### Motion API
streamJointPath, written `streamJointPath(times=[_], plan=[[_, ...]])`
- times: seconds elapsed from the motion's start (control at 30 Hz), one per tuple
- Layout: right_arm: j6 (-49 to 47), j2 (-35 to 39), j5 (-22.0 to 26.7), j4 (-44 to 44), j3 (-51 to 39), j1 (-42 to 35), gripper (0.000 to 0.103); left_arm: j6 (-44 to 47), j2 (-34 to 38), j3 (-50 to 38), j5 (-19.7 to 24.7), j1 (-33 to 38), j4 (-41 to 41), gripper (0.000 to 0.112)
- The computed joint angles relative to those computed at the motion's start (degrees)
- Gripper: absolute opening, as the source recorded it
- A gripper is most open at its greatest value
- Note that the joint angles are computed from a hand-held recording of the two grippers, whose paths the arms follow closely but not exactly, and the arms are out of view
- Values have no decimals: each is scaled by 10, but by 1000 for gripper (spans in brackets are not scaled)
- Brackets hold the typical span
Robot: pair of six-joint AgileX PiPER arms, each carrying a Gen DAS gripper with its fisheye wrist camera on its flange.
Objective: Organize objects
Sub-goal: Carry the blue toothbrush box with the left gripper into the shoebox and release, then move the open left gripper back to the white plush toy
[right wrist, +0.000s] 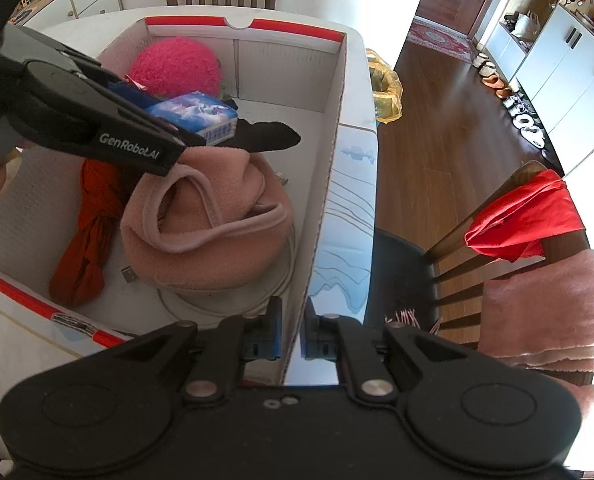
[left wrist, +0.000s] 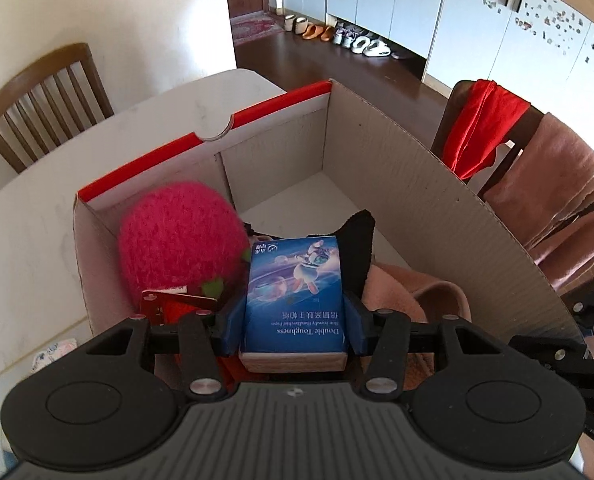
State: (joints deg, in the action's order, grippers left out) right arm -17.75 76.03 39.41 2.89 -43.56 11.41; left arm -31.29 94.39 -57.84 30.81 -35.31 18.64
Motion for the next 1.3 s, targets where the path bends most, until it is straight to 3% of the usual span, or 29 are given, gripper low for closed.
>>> streamJointPath(times=[0.07, 0.23, 0.47, 0.87, 1.17, 1.3], plan=[[-2, 0, 0, 1, 0, -1, 8, 11, -3, 1, 0, 6, -13, 50], [0, 0, 0, 0, 0, 0, 8, 14, -25, 14, -9, 16, -28, 66], [1, 0, 0, -1, 0, 1, 8, 10, -66, 28, 1, 17, -26, 66], [-4, 0, 1, 2, 0, -2, 9, 7, -163, 36, 65, 17, -35, 66], [-19, -6, 15, 13, -4, -7, 9, -36, -263, 75, 102, 4, 20, 66], [-33, -7, 16, 24, -3, -15, 9, -20, -315, 97, 117, 33, 9, 76]])
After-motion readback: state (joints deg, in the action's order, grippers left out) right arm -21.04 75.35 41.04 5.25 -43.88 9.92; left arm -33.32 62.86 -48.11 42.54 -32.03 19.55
